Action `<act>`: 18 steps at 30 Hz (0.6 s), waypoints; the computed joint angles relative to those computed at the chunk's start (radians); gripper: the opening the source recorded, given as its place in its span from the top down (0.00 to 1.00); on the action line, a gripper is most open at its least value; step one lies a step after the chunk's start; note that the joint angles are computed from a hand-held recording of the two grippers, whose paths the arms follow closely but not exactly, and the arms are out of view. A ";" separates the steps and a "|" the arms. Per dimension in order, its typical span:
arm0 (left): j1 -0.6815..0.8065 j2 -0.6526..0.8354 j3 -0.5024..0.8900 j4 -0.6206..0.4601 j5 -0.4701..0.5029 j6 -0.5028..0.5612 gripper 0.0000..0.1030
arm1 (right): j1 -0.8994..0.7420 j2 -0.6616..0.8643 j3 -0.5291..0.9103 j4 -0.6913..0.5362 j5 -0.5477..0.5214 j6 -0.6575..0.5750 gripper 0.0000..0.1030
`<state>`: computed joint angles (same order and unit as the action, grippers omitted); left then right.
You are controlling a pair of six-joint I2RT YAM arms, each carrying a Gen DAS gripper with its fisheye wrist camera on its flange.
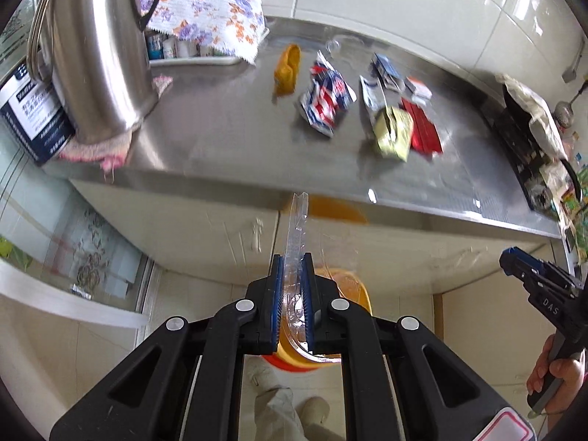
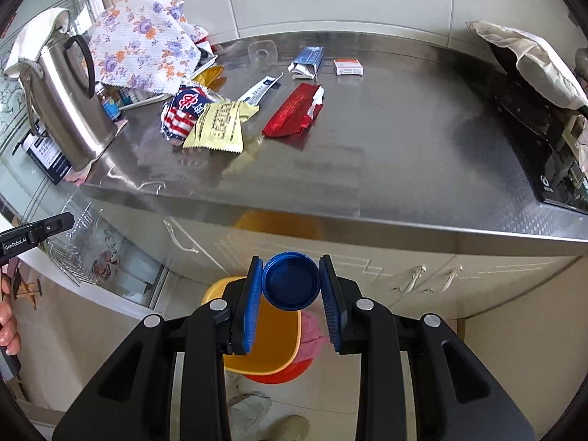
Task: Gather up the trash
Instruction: 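Carry the blue cap and clear plastic down over the yellow bin with both tools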
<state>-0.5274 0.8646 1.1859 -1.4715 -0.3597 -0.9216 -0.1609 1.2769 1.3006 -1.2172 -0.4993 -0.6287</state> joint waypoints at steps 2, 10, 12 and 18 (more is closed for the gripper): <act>-0.136 0.008 -0.026 -0.029 -0.026 -0.131 0.90 | -0.050 -0.017 -0.032 -0.039 -0.015 -0.070 0.69; -0.407 0.012 -0.198 0.038 0.001 -0.342 0.90 | -0.104 -0.088 -0.187 -0.058 -0.008 -0.182 0.69; -0.430 0.005 -0.237 0.065 0.014 -0.351 0.90 | -0.098 -0.114 -0.231 -0.044 0.003 -0.184 0.69; -0.428 -0.040 -0.335 0.134 0.047 -0.282 0.90 | -0.026 -0.180 -0.322 0.005 0.020 -0.142 0.69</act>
